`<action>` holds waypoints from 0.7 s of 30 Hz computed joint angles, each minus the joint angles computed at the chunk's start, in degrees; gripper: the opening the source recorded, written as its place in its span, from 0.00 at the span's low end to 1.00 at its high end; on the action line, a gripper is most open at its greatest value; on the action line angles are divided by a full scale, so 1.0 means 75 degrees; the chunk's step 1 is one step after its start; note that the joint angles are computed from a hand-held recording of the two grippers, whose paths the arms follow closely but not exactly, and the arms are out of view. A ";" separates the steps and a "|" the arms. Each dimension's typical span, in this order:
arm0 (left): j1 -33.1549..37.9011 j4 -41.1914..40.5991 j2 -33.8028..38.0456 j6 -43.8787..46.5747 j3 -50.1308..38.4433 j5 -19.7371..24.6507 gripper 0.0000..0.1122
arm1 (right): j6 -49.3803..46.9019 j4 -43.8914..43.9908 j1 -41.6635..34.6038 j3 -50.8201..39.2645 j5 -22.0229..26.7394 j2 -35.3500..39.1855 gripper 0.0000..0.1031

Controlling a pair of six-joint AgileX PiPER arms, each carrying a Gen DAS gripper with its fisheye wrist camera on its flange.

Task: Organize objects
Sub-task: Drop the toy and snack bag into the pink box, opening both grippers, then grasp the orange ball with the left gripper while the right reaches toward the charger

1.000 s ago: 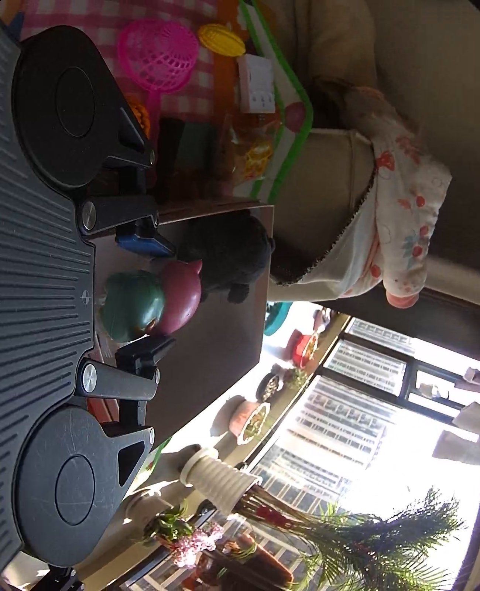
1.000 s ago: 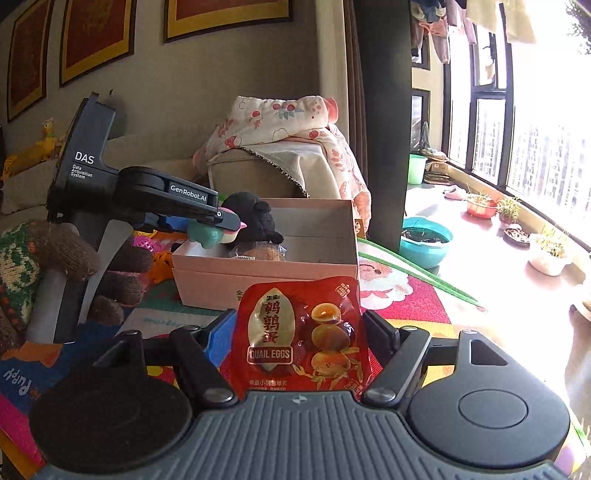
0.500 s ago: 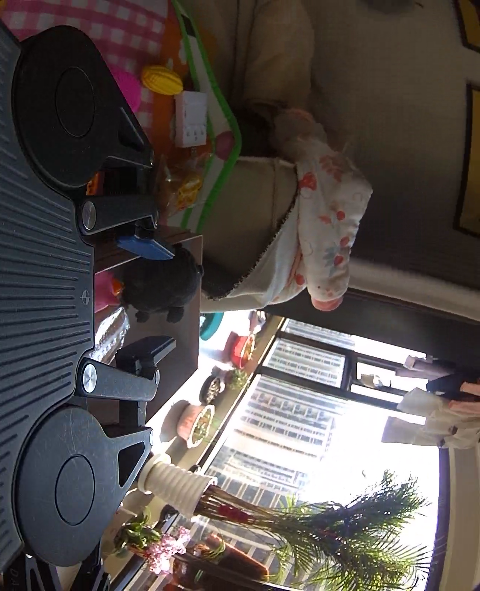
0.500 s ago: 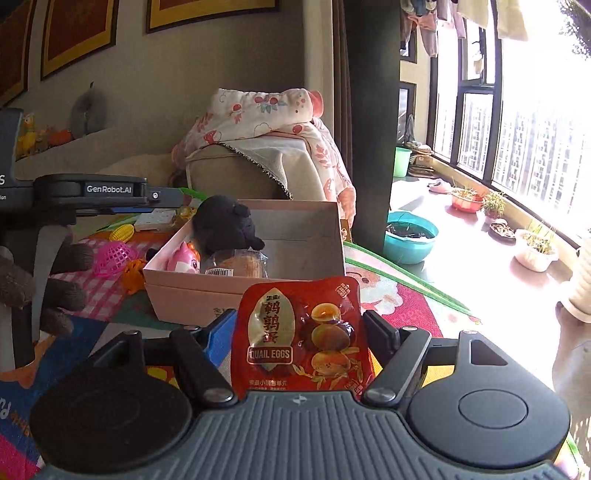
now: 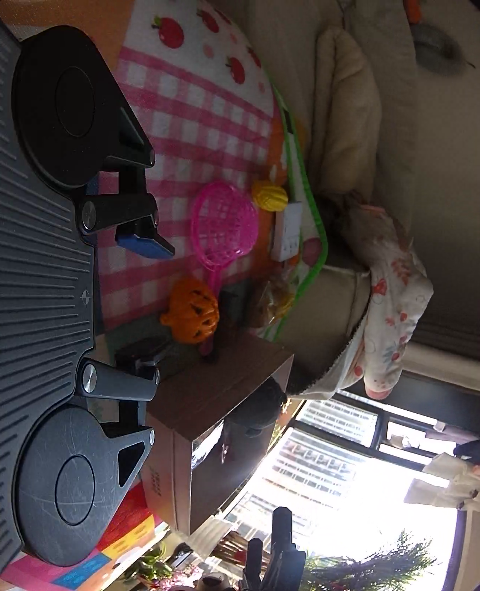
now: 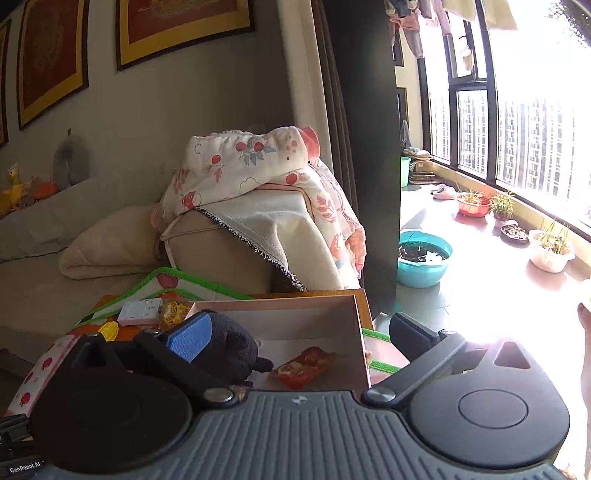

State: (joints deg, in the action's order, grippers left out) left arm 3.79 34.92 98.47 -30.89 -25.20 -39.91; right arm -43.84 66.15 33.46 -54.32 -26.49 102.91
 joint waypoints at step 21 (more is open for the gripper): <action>-0.1917 -0.3068 0.1338 0.2844 -0.1975 0.1273 0.49 | 0.1500 -0.0944 0.2301 0.1789 -0.1067 0.0992 1.00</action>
State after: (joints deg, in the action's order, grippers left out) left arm -10.59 11.91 108.50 -9.56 -40.02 -30.36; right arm -32.59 59.07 50.72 -40.90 -34.49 110.35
